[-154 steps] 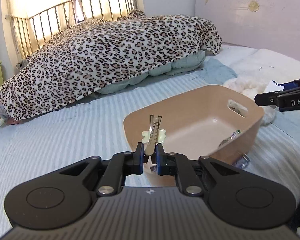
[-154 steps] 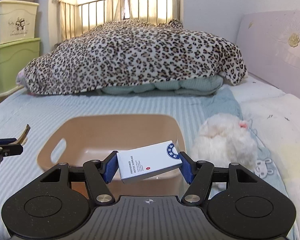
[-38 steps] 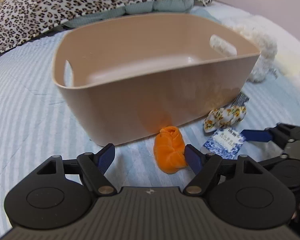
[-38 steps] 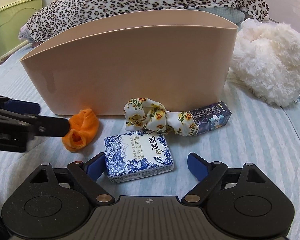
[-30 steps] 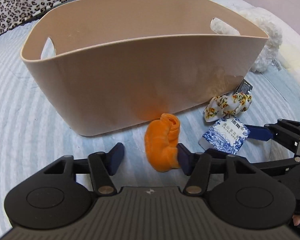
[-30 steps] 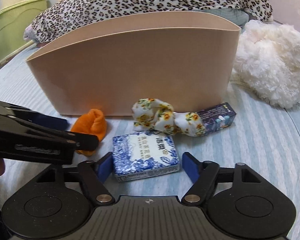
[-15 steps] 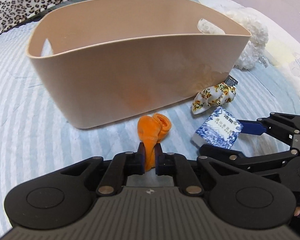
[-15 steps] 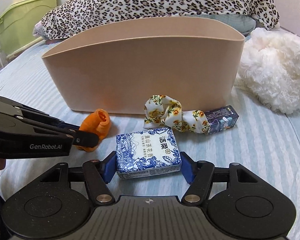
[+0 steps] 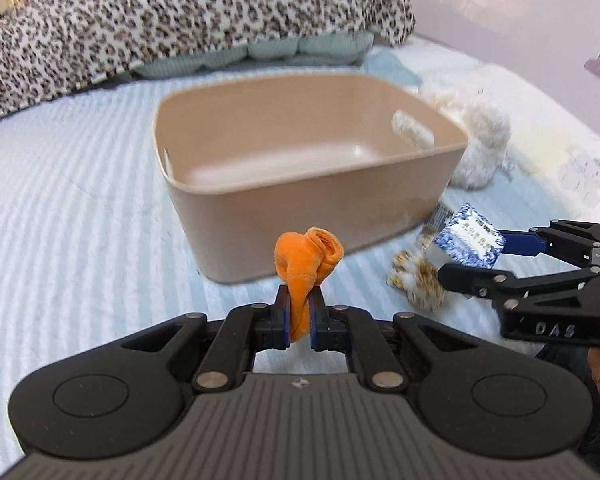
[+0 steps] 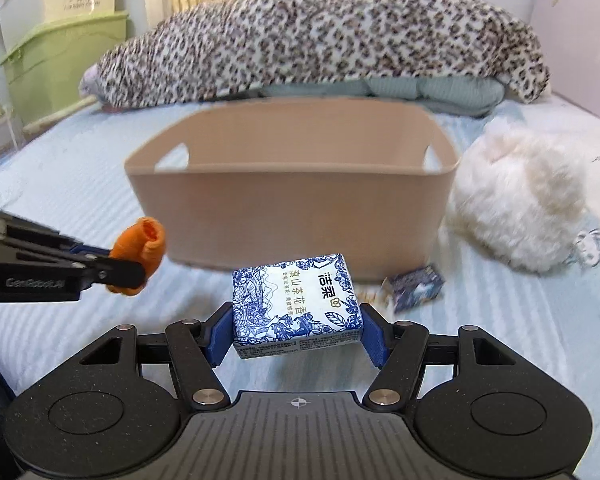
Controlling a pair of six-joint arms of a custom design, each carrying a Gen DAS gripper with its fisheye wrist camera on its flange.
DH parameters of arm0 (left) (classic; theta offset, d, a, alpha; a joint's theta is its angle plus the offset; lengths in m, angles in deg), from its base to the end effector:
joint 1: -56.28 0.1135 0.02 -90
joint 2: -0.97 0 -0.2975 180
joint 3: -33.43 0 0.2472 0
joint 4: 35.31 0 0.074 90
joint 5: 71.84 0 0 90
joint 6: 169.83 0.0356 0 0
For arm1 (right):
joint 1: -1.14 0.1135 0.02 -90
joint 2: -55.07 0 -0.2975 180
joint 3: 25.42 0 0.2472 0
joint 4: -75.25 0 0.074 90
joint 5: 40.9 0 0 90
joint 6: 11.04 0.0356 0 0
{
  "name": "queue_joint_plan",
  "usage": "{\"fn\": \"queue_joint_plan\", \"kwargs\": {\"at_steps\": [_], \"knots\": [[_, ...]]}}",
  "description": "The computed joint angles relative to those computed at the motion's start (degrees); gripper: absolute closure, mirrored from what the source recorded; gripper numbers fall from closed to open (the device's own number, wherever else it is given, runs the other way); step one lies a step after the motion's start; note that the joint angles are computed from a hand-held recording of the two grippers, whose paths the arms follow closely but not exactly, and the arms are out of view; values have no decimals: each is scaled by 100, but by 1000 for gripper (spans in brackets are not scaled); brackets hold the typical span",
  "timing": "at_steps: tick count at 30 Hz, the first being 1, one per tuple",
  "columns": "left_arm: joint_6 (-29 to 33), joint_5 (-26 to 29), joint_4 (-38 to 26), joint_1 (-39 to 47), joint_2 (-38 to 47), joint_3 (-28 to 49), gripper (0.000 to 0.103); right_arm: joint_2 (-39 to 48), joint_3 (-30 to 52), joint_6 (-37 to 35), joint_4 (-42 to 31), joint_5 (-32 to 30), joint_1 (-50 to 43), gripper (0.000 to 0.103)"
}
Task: Organize objects
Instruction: 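Carry the sock and tea box over the basket and release both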
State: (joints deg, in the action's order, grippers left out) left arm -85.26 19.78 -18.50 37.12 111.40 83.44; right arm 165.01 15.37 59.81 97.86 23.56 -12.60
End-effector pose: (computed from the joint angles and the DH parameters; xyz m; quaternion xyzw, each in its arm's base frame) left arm 0.3069 -0.1077 0.1017 0.1154 0.9118 -0.0966 0.3820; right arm 0.2780 -0.0522 0.0851 -0.1245 0.9011 0.0947 0.4044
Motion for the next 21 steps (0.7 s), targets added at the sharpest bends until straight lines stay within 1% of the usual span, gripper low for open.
{"fn": "queue_joint_plan", "kwargs": {"at_steps": [2, 5, 11, 15, 19, 21], "knots": [[19, -17, 3, 30, -263, -110, 93, -228, 9, 40, -118, -152, -126, 41], [-5, -157, -57, -21, -567, -143, 93, -567, 83, 137, -256, -203, -195, 41], [-11, -372, -251, -85, -881, 149, 93, -904, 500, 450, -474, -230, -150, 41], [35, -565, -478, -111, -759, 615, 93, -876, 957, 684, -610, -98, -3, 41], [54, -695, -739, -89, -357, 1260, 93, -669, 1464, 830, -718, 95, 143, 41], [86, -884, -839, -116, -38, 1602, 93, -506, 1722, 878, -799, 212, 212, 41]]}}
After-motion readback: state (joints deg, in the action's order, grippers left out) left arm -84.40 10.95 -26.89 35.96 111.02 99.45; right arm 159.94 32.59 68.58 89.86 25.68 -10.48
